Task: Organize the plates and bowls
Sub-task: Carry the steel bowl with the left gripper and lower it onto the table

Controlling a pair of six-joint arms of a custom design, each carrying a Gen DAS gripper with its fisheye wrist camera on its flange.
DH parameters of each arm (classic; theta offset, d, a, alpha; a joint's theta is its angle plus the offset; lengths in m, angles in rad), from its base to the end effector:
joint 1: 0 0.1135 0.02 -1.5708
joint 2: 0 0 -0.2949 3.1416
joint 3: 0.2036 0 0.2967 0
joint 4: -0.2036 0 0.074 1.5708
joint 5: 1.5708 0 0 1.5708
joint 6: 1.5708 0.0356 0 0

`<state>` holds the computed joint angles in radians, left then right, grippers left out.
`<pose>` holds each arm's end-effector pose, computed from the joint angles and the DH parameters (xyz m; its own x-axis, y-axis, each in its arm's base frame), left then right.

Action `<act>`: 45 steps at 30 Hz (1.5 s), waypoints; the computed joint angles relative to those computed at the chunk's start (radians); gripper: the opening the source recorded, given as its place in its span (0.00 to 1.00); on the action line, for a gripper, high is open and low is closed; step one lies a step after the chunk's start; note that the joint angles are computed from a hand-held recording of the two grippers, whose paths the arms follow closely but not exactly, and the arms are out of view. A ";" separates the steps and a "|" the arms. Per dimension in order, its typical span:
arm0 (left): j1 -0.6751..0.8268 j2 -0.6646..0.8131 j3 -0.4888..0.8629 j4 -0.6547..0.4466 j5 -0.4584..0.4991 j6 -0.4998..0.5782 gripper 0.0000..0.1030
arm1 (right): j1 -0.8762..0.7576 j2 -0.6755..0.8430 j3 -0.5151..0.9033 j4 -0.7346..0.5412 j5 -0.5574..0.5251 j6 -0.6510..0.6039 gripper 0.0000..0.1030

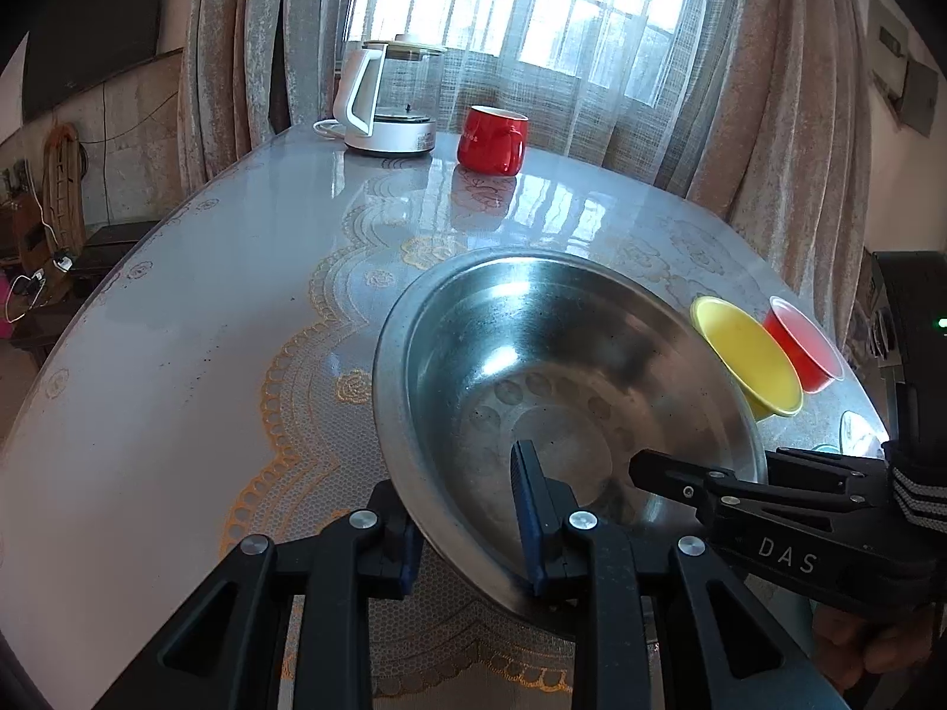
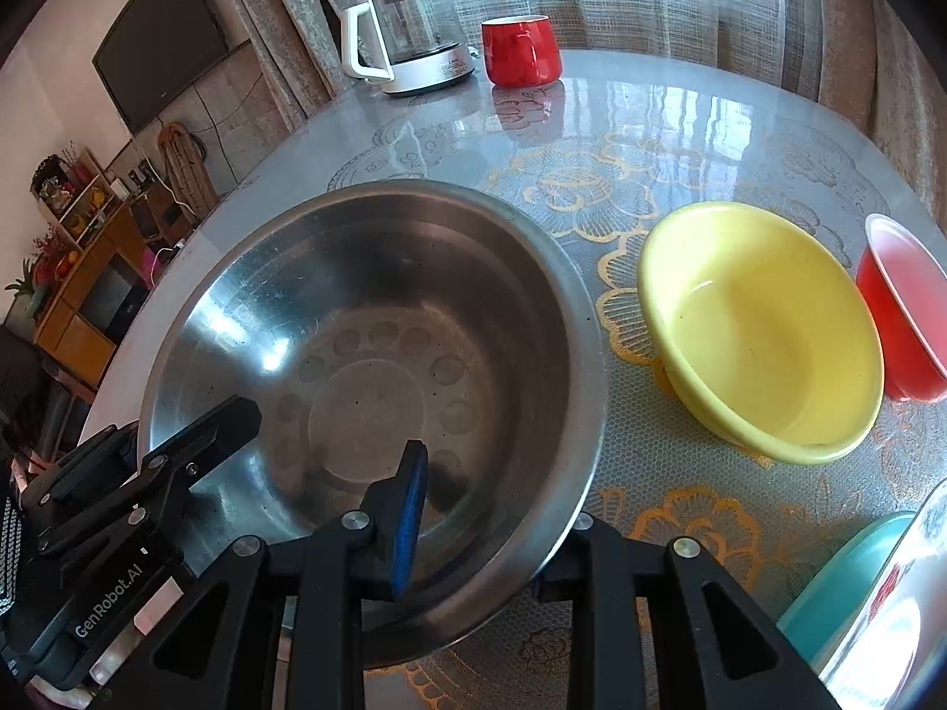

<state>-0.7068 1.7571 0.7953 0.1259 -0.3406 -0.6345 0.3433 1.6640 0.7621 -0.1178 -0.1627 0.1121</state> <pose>0.2831 -0.2262 0.1195 -0.7162 -0.1231 -0.6869 0.0214 0.9800 -0.1979 0.3105 0.1171 0.1234 -0.8433 -0.1842 -0.5049 -0.3197 0.9271 0.1957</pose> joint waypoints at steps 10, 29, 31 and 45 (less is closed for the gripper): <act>-0.074 -0.116 -0.088 -0.042 -0.091 -0.078 0.27 | 0.028 -0.080 -0.078 0.031 -0.028 -0.030 0.27; -0.255 -0.251 -0.192 -0.142 -0.208 -0.266 0.29 | 0.055 -0.256 -0.219 0.012 -0.079 -0.059 0.27; -0.276 -0.262 -0.206 -0.151 -0.212 -0.288 0.29 | 0.058 -0.268 -0.226 0.007 -0.079 -0.067 0.26; -0.336 -0.277 -0.253 -0.184 -0.215 -0.388 0.29 | 0.106 -0.306 -0.285 0.007 -0.059 -0.035 0.27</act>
